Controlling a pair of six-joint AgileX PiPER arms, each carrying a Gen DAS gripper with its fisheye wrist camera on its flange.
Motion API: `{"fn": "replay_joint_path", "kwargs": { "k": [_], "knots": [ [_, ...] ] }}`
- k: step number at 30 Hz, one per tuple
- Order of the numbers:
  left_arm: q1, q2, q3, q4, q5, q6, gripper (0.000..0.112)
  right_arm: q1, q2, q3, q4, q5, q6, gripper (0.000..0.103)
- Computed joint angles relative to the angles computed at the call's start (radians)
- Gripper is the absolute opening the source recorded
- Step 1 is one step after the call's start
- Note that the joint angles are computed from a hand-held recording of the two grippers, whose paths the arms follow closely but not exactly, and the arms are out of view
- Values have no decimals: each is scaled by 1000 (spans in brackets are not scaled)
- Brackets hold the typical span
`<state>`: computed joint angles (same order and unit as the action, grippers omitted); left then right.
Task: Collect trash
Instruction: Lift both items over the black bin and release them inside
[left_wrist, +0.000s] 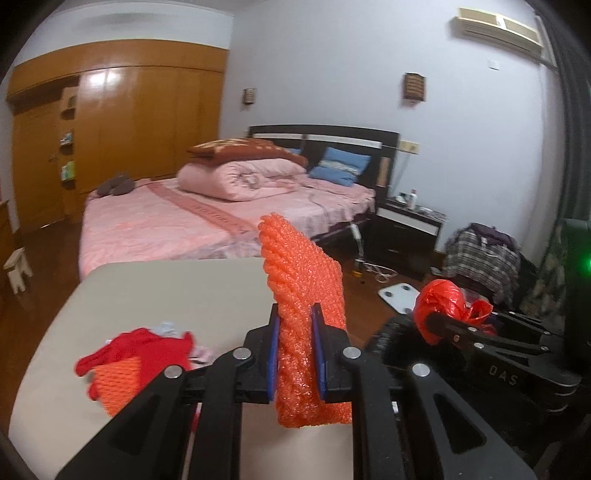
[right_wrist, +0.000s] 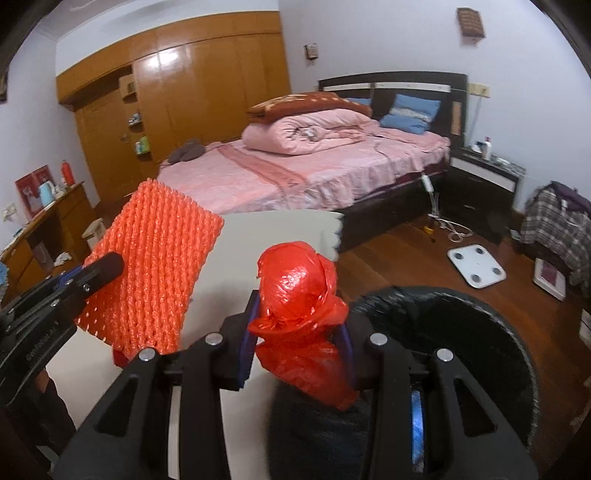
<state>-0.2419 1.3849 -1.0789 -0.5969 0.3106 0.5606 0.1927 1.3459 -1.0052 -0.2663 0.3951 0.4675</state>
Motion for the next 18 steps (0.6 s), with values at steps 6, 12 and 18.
{"fn": "replay_joint_path", "kwargs": {
  "k": [6,12,18],
  "knots": [
    [-127,26,-20,25,0,-32,16,-108,-120,109,-24,18,-4,37],
    [-247,90,-68,41,-7,-54,16,-207,-192,188,-28,24,-30,38],
    [-324,166,-127,40,-1,-53,16,-317,-219,255,11,2,-89,38]
  ]
}}
